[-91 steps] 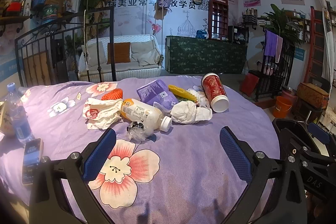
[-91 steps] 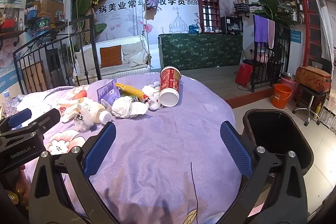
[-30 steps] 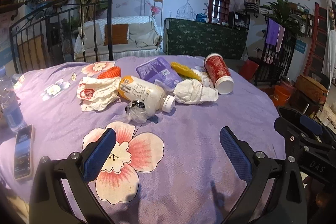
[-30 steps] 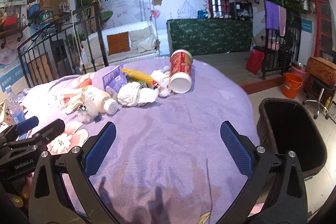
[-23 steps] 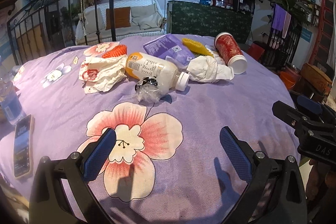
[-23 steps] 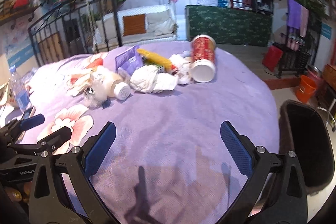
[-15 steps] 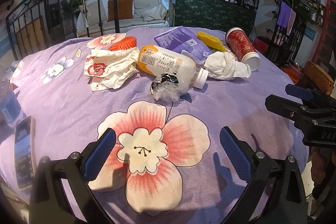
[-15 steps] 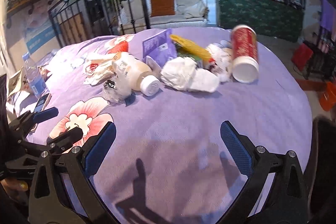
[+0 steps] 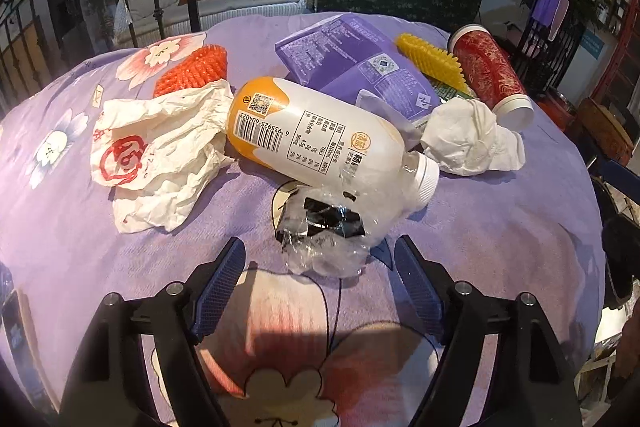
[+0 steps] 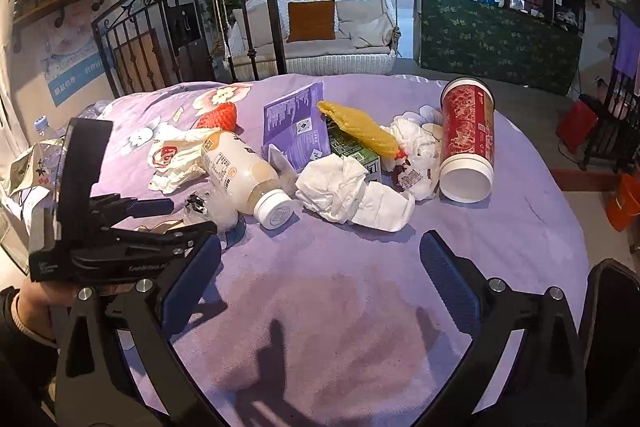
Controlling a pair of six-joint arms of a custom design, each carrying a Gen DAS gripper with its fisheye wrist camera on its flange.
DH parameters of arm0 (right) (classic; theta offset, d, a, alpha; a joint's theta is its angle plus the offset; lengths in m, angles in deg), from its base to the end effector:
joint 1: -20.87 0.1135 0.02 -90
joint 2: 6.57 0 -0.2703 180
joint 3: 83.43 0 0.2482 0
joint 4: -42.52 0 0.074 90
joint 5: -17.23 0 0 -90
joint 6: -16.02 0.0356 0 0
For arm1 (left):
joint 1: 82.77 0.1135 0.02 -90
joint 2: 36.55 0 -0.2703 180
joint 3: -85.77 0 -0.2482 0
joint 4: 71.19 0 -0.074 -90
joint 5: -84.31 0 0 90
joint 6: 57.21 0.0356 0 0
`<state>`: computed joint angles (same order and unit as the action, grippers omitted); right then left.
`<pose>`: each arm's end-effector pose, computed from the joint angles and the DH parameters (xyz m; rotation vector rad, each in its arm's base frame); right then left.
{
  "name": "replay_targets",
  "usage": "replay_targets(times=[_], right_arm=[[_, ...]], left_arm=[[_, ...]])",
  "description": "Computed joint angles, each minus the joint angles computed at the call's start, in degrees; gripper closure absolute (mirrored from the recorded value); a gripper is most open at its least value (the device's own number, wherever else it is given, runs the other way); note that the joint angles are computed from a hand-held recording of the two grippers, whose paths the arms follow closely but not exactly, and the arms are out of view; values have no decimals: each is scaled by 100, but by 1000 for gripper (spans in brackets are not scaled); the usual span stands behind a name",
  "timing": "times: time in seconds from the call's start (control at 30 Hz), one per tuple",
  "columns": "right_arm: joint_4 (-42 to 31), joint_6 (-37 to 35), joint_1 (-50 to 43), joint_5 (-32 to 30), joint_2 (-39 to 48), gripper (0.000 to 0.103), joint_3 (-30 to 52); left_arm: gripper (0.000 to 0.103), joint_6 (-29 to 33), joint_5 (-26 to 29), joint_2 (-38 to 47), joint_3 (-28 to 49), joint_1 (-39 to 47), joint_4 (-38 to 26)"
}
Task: Collect trash
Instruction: 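Reach the left gripper to the clear plastic wrapper and close on it, then close the right gripper around the white bottle with the orange top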
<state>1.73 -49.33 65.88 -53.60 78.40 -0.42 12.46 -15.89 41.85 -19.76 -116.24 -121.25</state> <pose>0.2369 0.2204 0.3012 -0.2365 2.2671 0.2528 0.2349 -0.1477 0.2731 0.2139 2.4904 -0.1685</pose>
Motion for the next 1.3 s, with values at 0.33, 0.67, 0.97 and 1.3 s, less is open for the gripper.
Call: replay_targets(times=[0.33, 0.67, 0.97, 1.3], right_arm=[[-105, -280, -167, -325, 374, 5, 314], [-156, -598, -246, -811, 918, 5, 726], [-615, -1462, -271, -1965, 2263, 5, 2329], [-1934, -2265, -173, -1631, 4157, 19, 5088]], left_arm=[[49, -152, 238, 203, 72, 194, 47], [51, -574, -267, -579, -354, -35, 9], [51, -965, -703, -1526, -639, -24, -435], [51, -1276, -684, -2143, -1004, -22, -707]])
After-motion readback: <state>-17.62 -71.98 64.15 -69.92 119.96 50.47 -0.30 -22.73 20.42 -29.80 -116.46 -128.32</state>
